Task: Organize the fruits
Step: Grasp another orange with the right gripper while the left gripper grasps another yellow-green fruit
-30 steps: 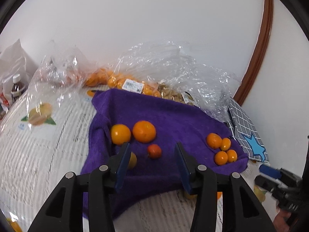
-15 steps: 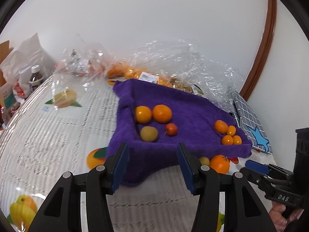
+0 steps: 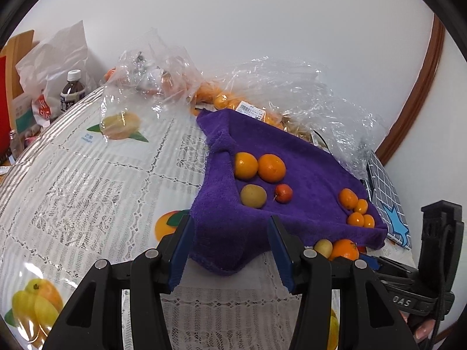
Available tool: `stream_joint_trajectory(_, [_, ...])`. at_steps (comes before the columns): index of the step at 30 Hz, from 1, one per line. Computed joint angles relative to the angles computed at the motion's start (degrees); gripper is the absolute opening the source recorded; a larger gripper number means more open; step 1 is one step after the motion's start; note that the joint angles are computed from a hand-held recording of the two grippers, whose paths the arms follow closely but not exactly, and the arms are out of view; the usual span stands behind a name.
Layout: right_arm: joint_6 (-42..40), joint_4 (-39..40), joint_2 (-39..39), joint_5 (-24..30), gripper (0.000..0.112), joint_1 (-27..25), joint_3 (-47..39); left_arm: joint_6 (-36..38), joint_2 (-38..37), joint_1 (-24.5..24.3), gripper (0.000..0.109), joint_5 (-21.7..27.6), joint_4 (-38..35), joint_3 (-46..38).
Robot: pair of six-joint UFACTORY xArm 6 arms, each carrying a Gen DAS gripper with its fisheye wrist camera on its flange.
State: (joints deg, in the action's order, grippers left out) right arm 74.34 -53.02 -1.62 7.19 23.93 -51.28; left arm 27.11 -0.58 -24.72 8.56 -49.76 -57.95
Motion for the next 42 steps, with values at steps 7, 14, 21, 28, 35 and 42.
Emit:
stream_joint_trajectory(7, [6.66,-5.46,-0.74,1.76,0.042,0.05,-0.04,3.42,-0.13,-0.07,0.049,0.92,-3.92,-0.35])
stream_joint_trajectory(14, [16.95,-18.43,-10.19,13.9,0.042,3.35,6.54,9.35,-0.52,-1.56,0.048,2.67,-6.67,-0.5])
stream_joint_trajectory(21, [16.97,-19.05,-21.5,21.97,0.042,4.88,16.73,15.14,-0.65,-2.63,0.048,10.94,-6.75,-1.34])
stream_joint_trajectory(28, [19.68,-18.92,-28.18,20.25,0.042,2.32,23.64,6.17,0.84,-5.9,0.048,10.13,2.83,-2.51])
stream_joint_trajectory(35, [20.81,-19.32,-28.84,14.41,0.042,-0.81,25.02,-10.1,6.28,-8.68,0.048,9.04,21.89,-7.54])
stream_joint_trajectory(42, [22.21,-21.02,-28.79,9.04,0.042,-3.35,25.57,-23.15,10.2,-8.92,0.041,10.45,35.41,-11.62])
